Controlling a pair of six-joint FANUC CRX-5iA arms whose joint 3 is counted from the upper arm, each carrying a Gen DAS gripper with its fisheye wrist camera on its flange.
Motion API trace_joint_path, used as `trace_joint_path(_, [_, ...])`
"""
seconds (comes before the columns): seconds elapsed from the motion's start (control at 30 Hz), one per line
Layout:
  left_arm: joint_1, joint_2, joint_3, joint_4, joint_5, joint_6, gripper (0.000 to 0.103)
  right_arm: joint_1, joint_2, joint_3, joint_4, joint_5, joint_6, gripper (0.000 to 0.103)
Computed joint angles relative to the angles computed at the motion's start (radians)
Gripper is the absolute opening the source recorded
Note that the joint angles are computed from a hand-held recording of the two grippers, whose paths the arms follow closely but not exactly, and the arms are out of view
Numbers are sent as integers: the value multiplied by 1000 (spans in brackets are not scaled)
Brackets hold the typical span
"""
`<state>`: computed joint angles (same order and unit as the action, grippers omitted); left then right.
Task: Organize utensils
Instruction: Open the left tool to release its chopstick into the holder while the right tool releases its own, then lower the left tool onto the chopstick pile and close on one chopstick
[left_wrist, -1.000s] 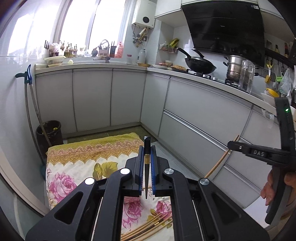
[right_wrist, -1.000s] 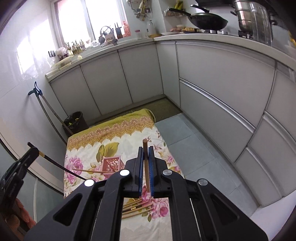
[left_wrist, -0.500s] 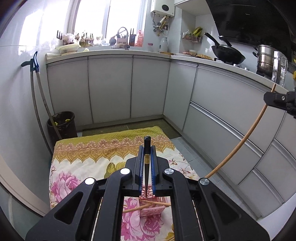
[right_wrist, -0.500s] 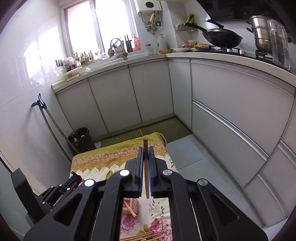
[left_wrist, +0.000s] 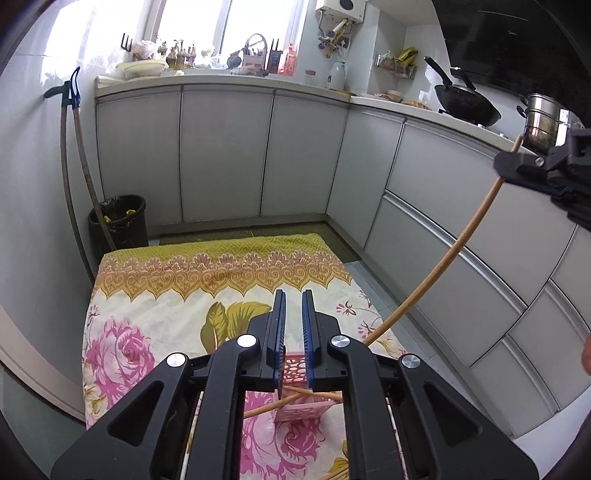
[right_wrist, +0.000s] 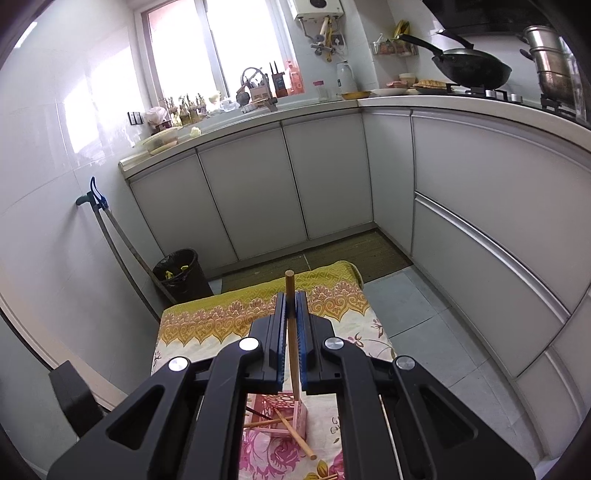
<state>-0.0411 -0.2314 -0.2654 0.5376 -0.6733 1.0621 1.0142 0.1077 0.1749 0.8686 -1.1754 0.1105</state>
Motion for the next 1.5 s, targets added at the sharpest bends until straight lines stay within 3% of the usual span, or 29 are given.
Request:
trace_joint_path(0.33, [92, -202, -152, 289, 52, -182, 11, -8, 80, 29, -34, 41, 11, 5])
trace_joint_path(0.57, [133, -264, -205, 364, 42, -248, 11, -24, 126, 12, -79, 61, 13, 5])
trace_joint_path(0.7, [141, -269, -206, 353, 37, -242, 15, -29, 145, 18, -132, 67, 42, 8])
trace_joint_path(0.77, [147, -271, -206, 355, 34, -244, 17, -31, 147, 17, -142, 69, 42, 23])
trace_joint_path(0.8, [148, -276, -208, 355, 36, -243, 18, -29, 140, 4, -131, 77, 23, 38])
trace_joint_path(0.83, [150, -281, -209, 357, 36, -245, 23, -28, 126, -16, -117, 88, 1, 54])
trace_joint_path(0.93, [155, -295, -214, 365, 29, -254, 37, -22, 81, -67, -72, 107, -68, 80])
trace_joint_path(0.97, [154, -301, -216, 366, 28, -257, 41, -19, 61, -87, -59, 111, -90, 83])
trace_joint_path(1.13, [142, -354, -248, 401, 42, -316, 82, 24, -77, -232, 8, 68, -234, 92])
trace_joint_path(1.23, [152, -384, -255, 421, -7, -375, 95, 88, -194, -370, 69, -2, -373, 96])
trace_joint_path(1.37, [168, -424, -247, 406, -129, -473, 96, 214, -314, -502, 44, -171, -489, 96])
trace_joint_path(1.5, [175, -437, -226, 357, -294, -555, 96, 337, -390, -573, -76, -286, -546, 96])
